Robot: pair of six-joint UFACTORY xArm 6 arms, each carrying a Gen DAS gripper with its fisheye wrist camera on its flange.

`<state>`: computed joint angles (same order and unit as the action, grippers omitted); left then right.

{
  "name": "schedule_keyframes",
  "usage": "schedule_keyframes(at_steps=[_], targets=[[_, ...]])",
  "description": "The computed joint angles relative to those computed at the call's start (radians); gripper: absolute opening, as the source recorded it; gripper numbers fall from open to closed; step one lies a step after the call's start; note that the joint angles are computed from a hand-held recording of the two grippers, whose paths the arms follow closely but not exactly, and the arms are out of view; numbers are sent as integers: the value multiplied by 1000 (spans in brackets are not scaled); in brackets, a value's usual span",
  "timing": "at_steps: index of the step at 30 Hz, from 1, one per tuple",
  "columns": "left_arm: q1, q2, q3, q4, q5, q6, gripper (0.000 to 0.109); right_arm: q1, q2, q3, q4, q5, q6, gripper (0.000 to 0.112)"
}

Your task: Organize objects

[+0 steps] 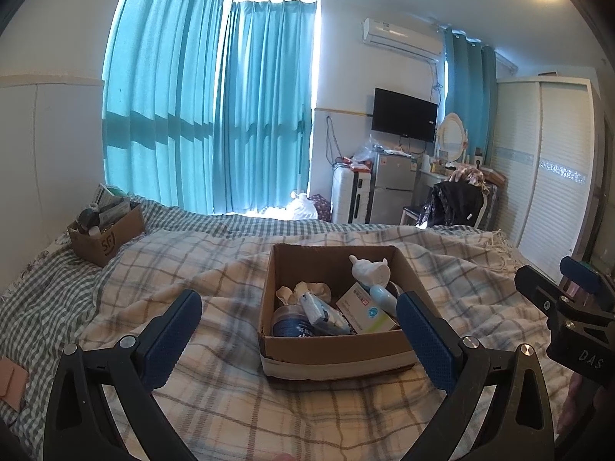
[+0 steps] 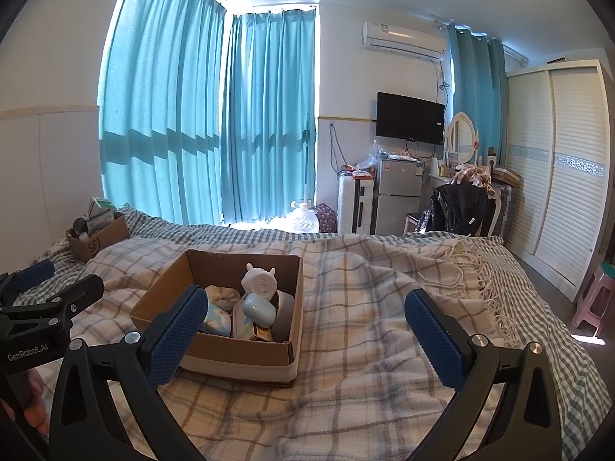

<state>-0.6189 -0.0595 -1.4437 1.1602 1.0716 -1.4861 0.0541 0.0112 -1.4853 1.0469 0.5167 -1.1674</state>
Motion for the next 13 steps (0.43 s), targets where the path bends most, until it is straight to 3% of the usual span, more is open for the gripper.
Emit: schedule_keyframes(at_steps=[13], targets=[[-15, -5, 8, 28, 26, -9, 103, -4, 1, -2, -1, 3, 11, 103]])
